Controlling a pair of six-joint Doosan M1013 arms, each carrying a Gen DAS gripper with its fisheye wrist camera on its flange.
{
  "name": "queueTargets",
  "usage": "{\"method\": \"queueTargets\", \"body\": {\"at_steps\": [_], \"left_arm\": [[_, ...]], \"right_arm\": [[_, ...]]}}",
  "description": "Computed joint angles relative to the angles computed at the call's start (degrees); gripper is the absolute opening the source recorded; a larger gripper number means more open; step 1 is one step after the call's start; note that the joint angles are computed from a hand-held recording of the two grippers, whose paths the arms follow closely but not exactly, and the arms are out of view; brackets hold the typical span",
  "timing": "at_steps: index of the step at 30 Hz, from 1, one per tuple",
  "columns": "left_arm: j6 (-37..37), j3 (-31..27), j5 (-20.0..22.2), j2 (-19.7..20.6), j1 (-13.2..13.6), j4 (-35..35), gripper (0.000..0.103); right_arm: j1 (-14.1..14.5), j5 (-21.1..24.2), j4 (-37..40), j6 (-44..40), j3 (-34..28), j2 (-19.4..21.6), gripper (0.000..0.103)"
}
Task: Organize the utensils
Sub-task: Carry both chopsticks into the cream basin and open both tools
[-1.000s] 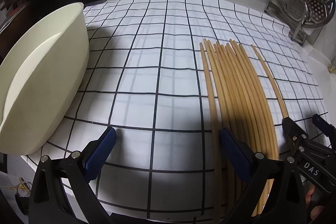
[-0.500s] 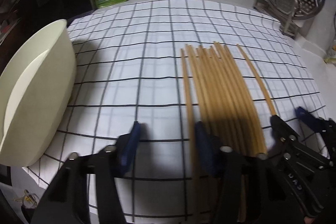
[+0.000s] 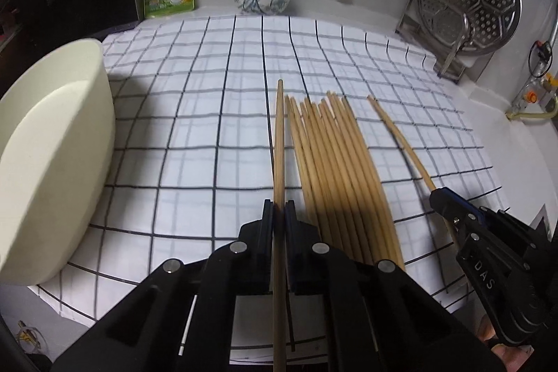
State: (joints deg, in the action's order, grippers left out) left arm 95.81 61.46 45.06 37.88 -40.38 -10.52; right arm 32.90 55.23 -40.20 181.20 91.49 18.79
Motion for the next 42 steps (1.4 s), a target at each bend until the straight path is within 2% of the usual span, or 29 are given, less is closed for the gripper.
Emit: {"method": "queueTargets", "body": {"at_steps": [9,16,21,25,31,38,39,40,41,42], "left_arm": [[3.8,0.2,-3.0,-3.3,3.6,-5.0,0.007],[4.6,0.5,-6.3,-5.5,7.4,-5.3,0.008],[1.4,-0.3,-5.8,-4.9,10.0,-0.6,0.008],[-1.8,-1.2,-4.5,-3.2,11.9,2.4,0.008],[-4.6,-4.6,0.3,0.3,13.6,4.4,0.008],[-5.6,-7.4,3.3,2.8,14.4,5.4,0.010],[-5.9,-7.6,3.6,2.9,14.3,5.8,0.017],[-6.5,-7.8,3.8,3.0,14.4,6.3,0.033],[-7.0,-7.7,3.4,2.9,14.4,6.6,0.044],[-8.1,-7.2,2.4,2.6,14.4,7.5,0.062]], "right_arm": [[1.3,-0.9,-7.0,0.6,-6.1,1.1,0.006],[1.4,-3.4,-8.9,-5.9,-15.7,5.3,0.006],[1.4,-6.0,-4.1,-15.6,-24.7,10.6,0.006],[1.1,-6.6,4.2,-25.8,-32.5,15.9,0.006],[0.5,-1.7,14.0,-36.6,-43.1,22.9,0.006],[-0.2,1.8,19.7,-40.4,-48.7,26.7,0.006],[-0.3,2.0,20.2,-40.7,-49.0,26.9,0.009],[-0.3,1.8,20.0,-40.5,-48.8,26.9,0.023],[-0.2,1.9,19.1,-40.0,-48.7,26.7,0.032],[0.0,2.0,17.6,-39.2,-48.5,26.6,0.040]]}}
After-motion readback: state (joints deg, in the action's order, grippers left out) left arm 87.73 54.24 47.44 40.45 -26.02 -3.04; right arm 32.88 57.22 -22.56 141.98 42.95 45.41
